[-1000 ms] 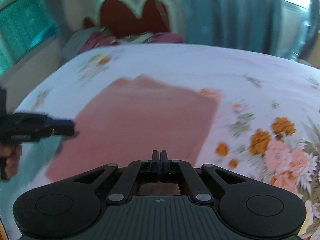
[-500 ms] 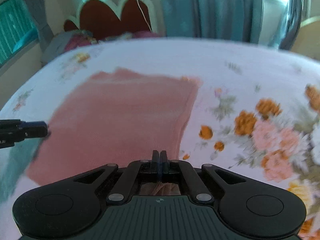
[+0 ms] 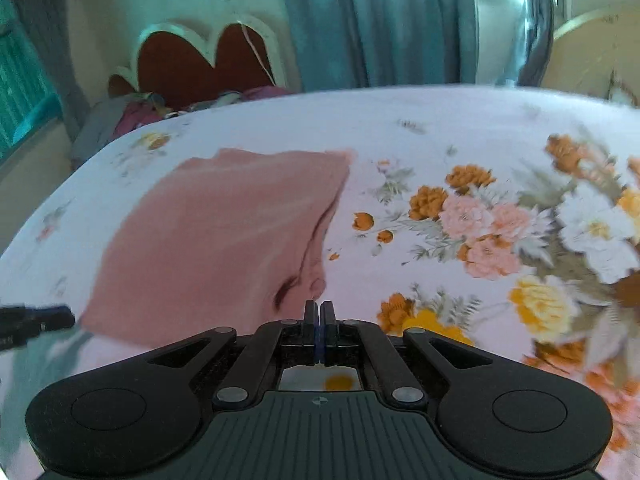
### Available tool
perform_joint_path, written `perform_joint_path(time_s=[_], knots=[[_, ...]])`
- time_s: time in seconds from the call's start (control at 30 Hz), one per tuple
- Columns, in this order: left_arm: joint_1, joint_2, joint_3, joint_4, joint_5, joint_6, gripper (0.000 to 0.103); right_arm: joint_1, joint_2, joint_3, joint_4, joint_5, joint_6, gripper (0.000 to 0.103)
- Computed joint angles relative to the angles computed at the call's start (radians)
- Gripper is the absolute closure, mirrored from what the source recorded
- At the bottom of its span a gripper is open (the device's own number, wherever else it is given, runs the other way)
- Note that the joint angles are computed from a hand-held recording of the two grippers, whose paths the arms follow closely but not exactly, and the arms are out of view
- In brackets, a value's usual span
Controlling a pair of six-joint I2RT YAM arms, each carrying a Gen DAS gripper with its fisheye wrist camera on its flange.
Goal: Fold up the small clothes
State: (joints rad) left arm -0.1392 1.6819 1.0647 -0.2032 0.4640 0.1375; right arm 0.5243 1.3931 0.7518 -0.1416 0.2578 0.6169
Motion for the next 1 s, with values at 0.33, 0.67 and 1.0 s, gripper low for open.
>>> perform_joint_path(time_s=[0.33,0.67,1.0], knots=[[-0.143,-0.438,-0.293,-0.024,-0.17,-0.126,0.015,0.44,-0.134,0.054,-0.323,0.359,0.327,0.101],[-0.347,-0.837,-0.392,-0.228,-0.458,-0.244,0.0,0.836,-0.052,0.254,-0.808,0.656,0.819,0.0],[-0.572,-1.046,-0.379,-0.419,-0.635,-0.369,0.0,1.091,0.113,0.48,-1.247,0.705,1.28,0.0]])
